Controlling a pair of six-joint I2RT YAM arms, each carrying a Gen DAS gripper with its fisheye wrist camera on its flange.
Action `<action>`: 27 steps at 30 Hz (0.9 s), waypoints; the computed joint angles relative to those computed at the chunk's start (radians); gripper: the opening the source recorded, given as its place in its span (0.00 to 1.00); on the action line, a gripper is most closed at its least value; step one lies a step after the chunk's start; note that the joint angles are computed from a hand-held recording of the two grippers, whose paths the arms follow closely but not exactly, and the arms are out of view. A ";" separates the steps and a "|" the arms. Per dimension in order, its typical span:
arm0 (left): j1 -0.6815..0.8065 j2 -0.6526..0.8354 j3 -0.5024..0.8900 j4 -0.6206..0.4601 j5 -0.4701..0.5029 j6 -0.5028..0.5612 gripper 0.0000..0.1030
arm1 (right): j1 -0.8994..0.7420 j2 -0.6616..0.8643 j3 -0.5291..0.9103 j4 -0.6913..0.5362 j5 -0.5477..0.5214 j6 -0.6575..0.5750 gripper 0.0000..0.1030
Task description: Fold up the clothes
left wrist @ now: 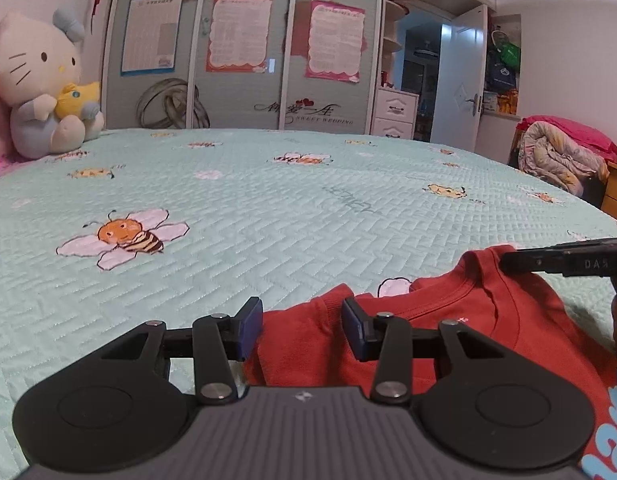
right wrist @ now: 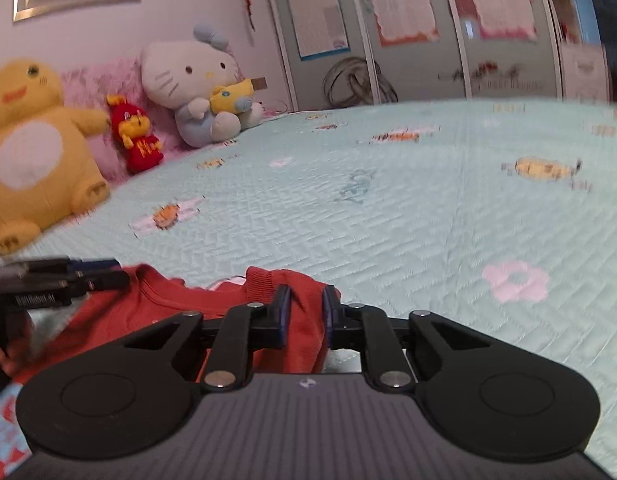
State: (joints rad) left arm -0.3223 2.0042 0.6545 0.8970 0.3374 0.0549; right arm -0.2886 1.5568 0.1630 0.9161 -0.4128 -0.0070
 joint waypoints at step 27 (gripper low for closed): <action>0.052 -0.190 -0.132 0.055 0.053 -0.288 0.31 | -0.163 0.028 0.036 0.058 -0.326 0.443 0.45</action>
State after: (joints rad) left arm -0.2704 1.8139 0.5228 0.9521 0.3900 -0.2329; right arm -0.4518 1.5851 0.1987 0.9743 -0.7393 0.4361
